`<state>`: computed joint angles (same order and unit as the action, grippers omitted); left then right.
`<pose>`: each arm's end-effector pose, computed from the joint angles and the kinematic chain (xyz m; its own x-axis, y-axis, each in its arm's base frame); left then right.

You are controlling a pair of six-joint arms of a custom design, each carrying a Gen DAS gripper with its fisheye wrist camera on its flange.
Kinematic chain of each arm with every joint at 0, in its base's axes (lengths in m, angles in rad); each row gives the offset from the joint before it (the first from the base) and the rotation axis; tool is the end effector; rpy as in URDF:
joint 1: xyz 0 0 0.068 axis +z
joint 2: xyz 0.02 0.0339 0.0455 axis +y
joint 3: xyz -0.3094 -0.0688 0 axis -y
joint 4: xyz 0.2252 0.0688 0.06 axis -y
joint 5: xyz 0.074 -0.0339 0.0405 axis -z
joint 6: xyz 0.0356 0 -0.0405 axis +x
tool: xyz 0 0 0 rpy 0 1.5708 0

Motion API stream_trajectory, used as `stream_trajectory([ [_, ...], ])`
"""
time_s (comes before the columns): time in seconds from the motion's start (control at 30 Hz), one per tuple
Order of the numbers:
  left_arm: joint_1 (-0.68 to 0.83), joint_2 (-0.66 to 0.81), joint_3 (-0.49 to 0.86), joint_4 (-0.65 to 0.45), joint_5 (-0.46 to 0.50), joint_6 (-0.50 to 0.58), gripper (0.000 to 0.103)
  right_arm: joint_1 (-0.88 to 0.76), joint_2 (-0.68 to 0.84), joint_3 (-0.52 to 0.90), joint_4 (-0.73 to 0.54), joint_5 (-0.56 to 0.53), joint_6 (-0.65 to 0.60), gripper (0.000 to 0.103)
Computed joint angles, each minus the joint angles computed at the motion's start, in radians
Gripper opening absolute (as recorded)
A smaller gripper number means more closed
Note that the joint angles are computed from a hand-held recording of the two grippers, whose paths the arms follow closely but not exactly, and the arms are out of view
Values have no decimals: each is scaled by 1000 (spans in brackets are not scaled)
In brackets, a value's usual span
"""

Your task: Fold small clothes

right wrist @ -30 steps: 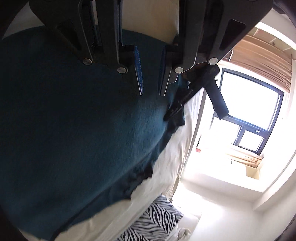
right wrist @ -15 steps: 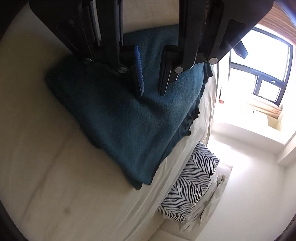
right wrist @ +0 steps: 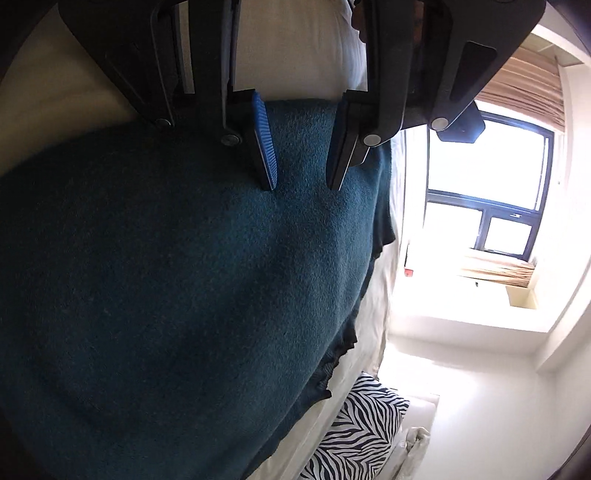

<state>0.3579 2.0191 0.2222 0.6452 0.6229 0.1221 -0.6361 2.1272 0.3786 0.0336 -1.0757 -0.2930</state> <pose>0.1983 0.0520 0.0654 -0.8568 -0.2148 -0.4688 0.0425 0.8766 -0.4794 0.1711 -0.0874 0.0540 -0.8730 0.4741 -0.1139 0.1377 0.4638 0.8752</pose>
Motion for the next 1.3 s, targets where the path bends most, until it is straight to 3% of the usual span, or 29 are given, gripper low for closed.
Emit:
stream_trajectory([
  [0.2, 197, 21, 86, -208, 123, 139, 17, -265, 124, 245, -410, -11, -283, 23],
  [0.37, 294, 18, 111, -295, 152, 231, 17, -448, 83, 331, -510, 38, -323, 25],
  [0.43, 351, 5, 135, -377, 171, 277, 17, -487, 25, 333, -475, 72, -280, 26],
  [0.53, 422, -107, 101, -392, 130, 290, 31, -540, -58, 342, -537, 110, -349, 30],
  [0.57, 445, -159, 85, -393, 126, 299, 43, -543, -87, 335, -552, 113, -368, 38],
  [0.6, 449, -201, 68, -366, 107, 282, 63, -542, -124, 318, -552, 108, -375, 46],
  [0.63, 443, -232, 50, -326, 79, 262, 71, -554, -174, 295, -574, 105, -405, 54],
  [0.67, 428, -256, 37, -290, 52, 248, 76, -543, -217, 280, -593, 95, -420, 56],
  [0.73, 375, -259, 49, -274, 2, 227, 76, -535, -283, 288, -724, 98, -502, 56],
  [0.83, 328, -199, 117, -322, -8, 220, 76, -417, -399, 231, -781, 61, -527, 56],
  [0.9, 267, -148, 139, -283, -34, 179, 76, -285, -466, 178, -707, 49, -425, 56],
  [1.07, 206, -72, 200, -318, -51, 123, 74, 16, -535, 115, -431, 16, -63, 56],
  [1.13, 171, -76, 201, -304, -109, 112, 71, 99, -559, 102, -344, 22, 44, 56],
  [1.3, 140, -78, 202, -290, -145, 98, 71, 328, -537, 107, -81, 81, 324, 56],
])
